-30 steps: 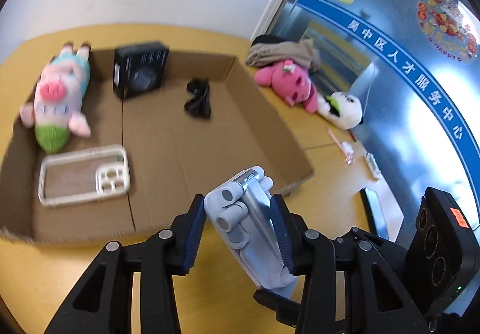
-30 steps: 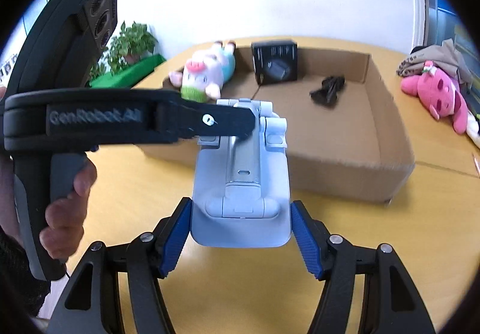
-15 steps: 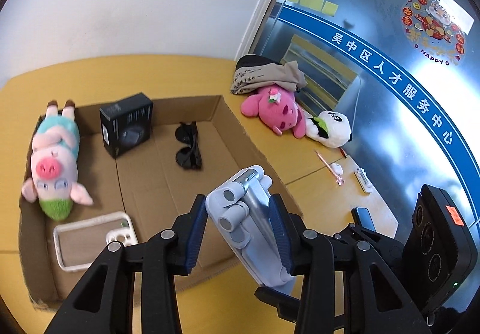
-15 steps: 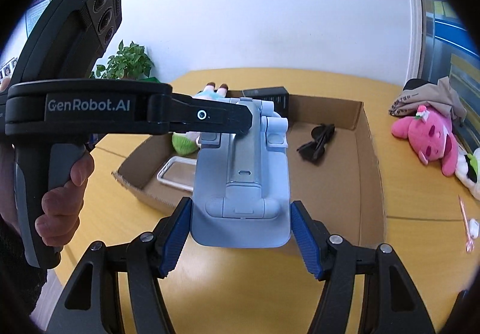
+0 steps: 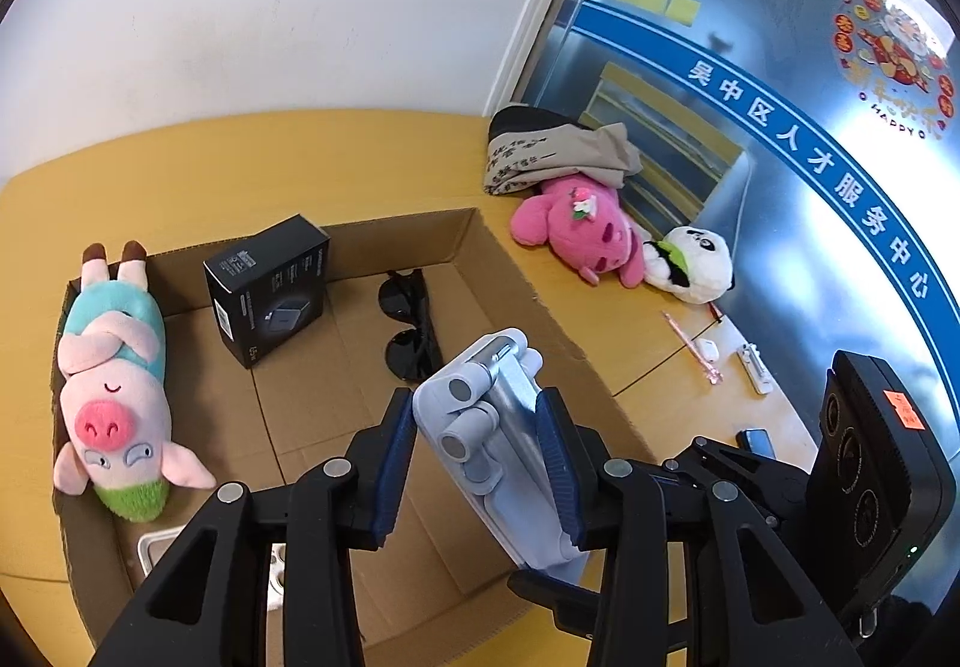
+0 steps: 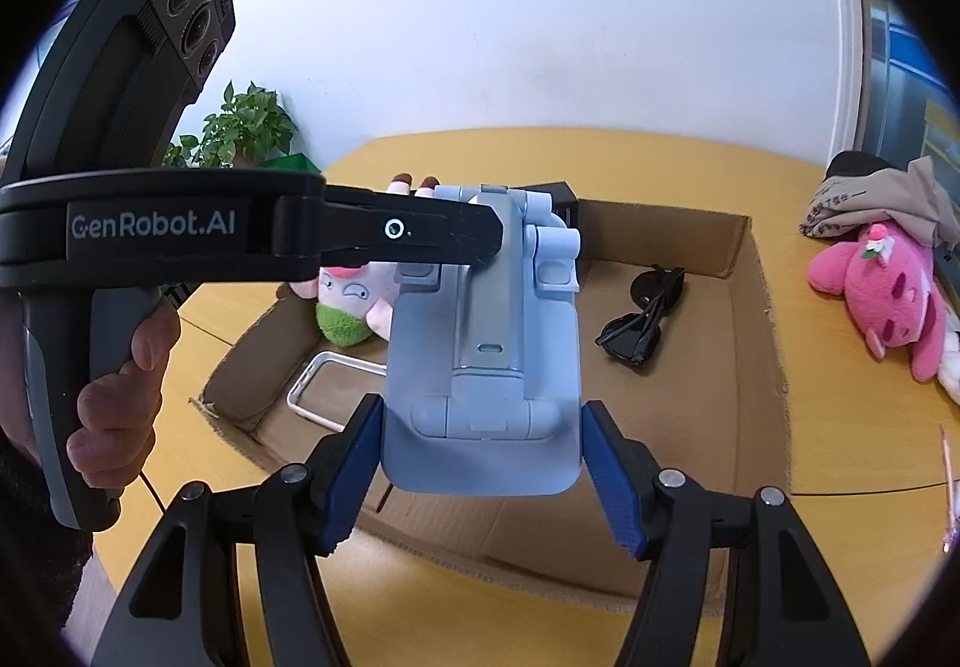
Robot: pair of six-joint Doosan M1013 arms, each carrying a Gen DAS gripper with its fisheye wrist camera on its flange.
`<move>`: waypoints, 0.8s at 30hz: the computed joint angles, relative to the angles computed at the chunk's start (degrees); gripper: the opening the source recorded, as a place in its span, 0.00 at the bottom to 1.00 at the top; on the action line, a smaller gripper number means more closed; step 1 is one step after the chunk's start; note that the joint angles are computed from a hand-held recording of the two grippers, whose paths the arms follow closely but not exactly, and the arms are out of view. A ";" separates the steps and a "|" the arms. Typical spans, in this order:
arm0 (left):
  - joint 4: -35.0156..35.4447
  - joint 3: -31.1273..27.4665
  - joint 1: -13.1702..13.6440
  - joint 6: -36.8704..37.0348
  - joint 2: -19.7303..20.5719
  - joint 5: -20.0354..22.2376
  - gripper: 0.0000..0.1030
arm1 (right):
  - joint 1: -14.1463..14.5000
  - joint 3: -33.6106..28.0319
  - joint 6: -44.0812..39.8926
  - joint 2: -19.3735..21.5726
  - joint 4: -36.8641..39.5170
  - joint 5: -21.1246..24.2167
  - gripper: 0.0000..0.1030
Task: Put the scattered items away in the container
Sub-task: 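Carry the phone stand over the cardboard box and lower it inside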
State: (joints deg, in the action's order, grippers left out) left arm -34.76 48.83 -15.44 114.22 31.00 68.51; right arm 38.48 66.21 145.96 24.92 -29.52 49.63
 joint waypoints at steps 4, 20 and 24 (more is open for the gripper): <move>1.05 -3.49 0.08 -1.42 2.81 2.38 0.41 | -1.35 -0.95 -2.10 1.20 3.64 -0.21 0.62; 8.06 -27.90 0.12 -10.31 19.20 15.48 0.40 | -8.88 -11.58 -15.65 10.06 26.19 5.48 0.62; 8.60 -32.72 0.19 -12.08 22.88 20.24 0.40 | -9.86 -13.41 -17.25 12.15 30.48 8.75 0.62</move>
